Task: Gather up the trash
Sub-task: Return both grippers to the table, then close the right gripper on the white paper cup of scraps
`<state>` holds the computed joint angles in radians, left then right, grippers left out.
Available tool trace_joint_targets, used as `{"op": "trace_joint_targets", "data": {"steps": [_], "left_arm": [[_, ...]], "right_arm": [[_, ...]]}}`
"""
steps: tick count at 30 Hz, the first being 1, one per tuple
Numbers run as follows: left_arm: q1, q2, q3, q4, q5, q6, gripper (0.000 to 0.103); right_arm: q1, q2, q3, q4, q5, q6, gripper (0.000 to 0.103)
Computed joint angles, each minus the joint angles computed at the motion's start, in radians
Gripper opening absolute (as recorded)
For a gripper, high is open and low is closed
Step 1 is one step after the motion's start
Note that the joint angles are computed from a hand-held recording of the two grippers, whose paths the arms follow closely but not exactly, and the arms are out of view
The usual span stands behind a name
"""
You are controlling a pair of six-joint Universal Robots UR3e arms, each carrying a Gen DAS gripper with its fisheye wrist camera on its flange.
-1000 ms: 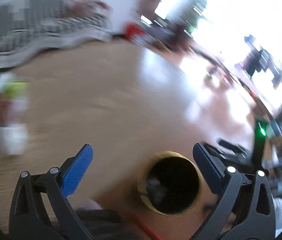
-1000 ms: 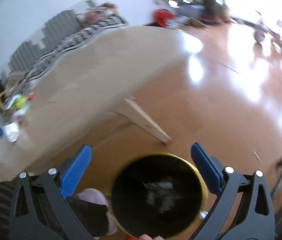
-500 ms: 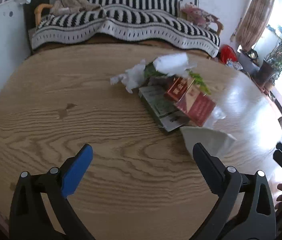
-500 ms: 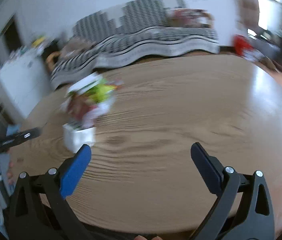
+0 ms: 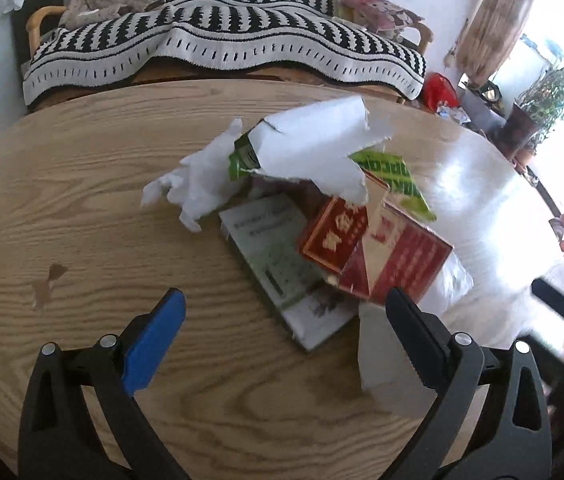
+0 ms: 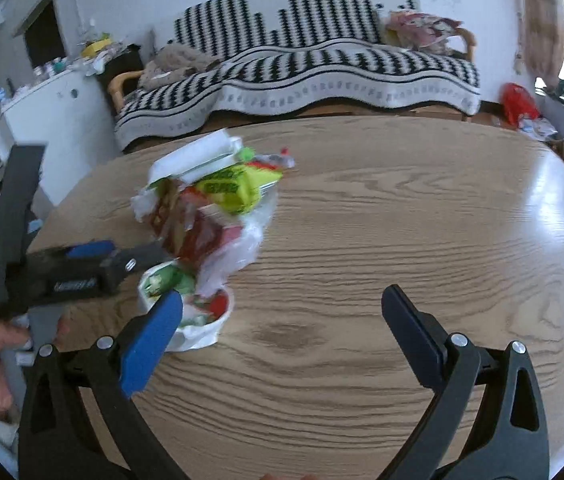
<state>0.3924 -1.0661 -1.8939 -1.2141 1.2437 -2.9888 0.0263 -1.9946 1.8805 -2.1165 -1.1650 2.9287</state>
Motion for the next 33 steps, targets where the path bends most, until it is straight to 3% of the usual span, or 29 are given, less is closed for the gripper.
{"op": "trace_joint_targets", "data": {"steps": [10, 14, 16, 18, 19, 21, 27, 33], "left_arm": [[0.119, 0.087, -0.058, -0.044, 0.004, 0.057, 0.097], [0.190, 0.119, -0.067, -0.090, -0.019, 0.088, 0.097], [0.209, 0.126, -0.063, -0.110, -0.024, 0.102, 0.097], [0.213, 0.135, -0.063, -0.120, -0.018, 0.117, 0.097], [0.211, 0.137, -0.065, -0.118, -0.010, 0.120, 0.097], [0.206, 0.136, -0.066, -0.115, -0.006, 0.118, 0.097], [0.170, 0.098, -0.037, -0.130, -0.069, 0.086, 0.097], [-0.058, -0.027, 0.012, 0.006, -0.022, -0.064, 0.097]], "right_arm": [[0.138, 0.082, -0.044, -0.067, 0.071, -0.035, 0.096], [0.223, 0.152, -0.089, -0.083, 0.005, -0.026, 0.093], [0.239, 0.194, -0.117, -0.068, 0.000, -0.030, 0.067], [0.258, 0.216, -0.123, -0.077, -0.027, -0.025, 0.058], [0.266, 0.226, -0.128, -0.080, -0.033, -0.029, 0.047], [0.254, 0.219, -0.121, -0.076, -0.011, -0.030, 0.035], [0.135, 0.102, -0.067, 0.000, 0.082, -0.044, 0.014], [-0.102, -0.130, 0.014, 0.214, 0.185, -0.162, 0.009]]}}
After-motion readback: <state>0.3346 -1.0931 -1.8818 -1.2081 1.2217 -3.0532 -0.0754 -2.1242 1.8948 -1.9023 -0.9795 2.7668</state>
